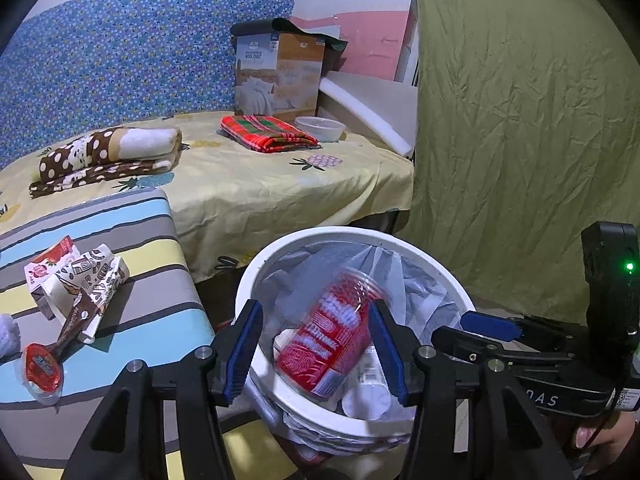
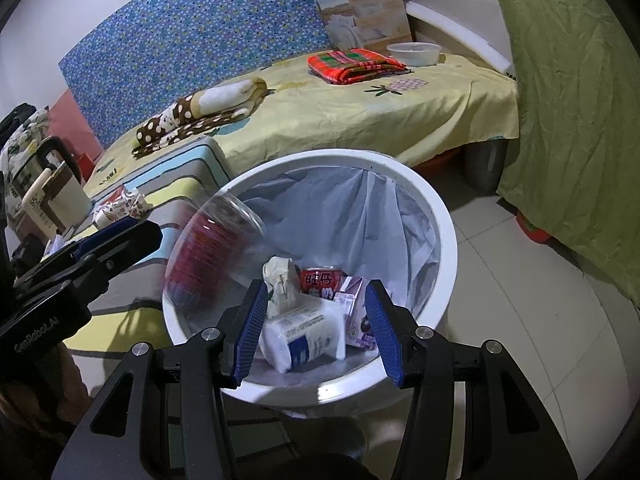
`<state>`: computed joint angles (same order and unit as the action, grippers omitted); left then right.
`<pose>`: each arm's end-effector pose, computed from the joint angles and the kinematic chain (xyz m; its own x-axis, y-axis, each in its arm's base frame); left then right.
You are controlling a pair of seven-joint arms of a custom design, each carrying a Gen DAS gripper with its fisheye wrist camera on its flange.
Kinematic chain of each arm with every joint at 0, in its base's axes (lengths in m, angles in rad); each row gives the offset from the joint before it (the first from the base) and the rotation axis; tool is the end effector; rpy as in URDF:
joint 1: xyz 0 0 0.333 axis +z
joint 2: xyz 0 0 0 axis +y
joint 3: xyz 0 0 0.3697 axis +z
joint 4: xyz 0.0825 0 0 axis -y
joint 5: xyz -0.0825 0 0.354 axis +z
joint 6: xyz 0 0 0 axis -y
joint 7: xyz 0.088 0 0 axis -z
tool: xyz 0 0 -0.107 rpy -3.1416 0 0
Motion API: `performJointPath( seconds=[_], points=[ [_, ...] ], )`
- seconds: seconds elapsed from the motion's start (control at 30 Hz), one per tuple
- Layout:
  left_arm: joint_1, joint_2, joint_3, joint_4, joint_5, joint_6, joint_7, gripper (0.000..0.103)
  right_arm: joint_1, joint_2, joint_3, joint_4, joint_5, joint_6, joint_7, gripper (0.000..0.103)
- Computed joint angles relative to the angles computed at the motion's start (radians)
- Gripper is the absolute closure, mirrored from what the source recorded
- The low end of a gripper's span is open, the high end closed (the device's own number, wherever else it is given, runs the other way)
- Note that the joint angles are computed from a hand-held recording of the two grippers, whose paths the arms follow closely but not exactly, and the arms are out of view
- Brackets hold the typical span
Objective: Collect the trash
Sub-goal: 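Open both grippers over the bin to drop the red can and yogurt bottle, then move both open grippers back over the table toward the foam nets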
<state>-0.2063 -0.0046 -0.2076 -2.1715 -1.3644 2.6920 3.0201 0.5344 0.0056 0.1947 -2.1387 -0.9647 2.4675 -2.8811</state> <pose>0.5029 -0.1861 0.5026 -0.7220 -0.6659 0.1879 -0.5117 0.3311 -0.7928 0.4045 0.3632 0.5053 -0.3220 -0.9226 -0.2124 -0.6516 0.3788 -0.6573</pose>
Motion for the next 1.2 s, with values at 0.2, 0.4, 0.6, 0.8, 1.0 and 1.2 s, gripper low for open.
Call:
performJointPath(
  seconds=[0.2, 0.4, 0.6, 0.8, 1.0, 1.2],
  points=[
    [0.010, -0.033, 0.015, -0.021, -0.001, -0.020, -0.008, 0.049, 0.007, -0.010, 0.007, 0.002, -0.027, -0.010, 0.028, 0.050],
    [0.021, -0.083, 0.038, -0.063, -0.003, -0.039, -0.016, 0.049, 0.017, -0.004, 0.017, 0.021, -0.049, -0.008, 0.041, 0.050],
    [0.032, -0.148, 0.069, -0.120, -0.007, -0.047, -0.016, 0.049, 0.037, 0.011, 0.022, 0.050, -0.082, 0.002, 0.051, 0.050],
    [0.040, -0.202, 0.091, -0.173, -0.014, -0.018, -0.009, 0.049, 0.058, 0.032, 0.021, 0.082, -0.112, 0.024, 0.057, 0.050],
    [0.046, -0.248, 0.112, -0.218, -0.015, 0.015, 0.010, 0.049, 0.083, 0.063, 0.012, 0.115, -0.116, 0.054, 0.038, 0.050],
    [0.054, -0.282, 0.134, -0.250, -0.020, 0.034, 0.024, 0.049, 0.105, 0.090, -0.001, 0.144, -0.122, 0.089, 0.012, 0.050]
  ],
)
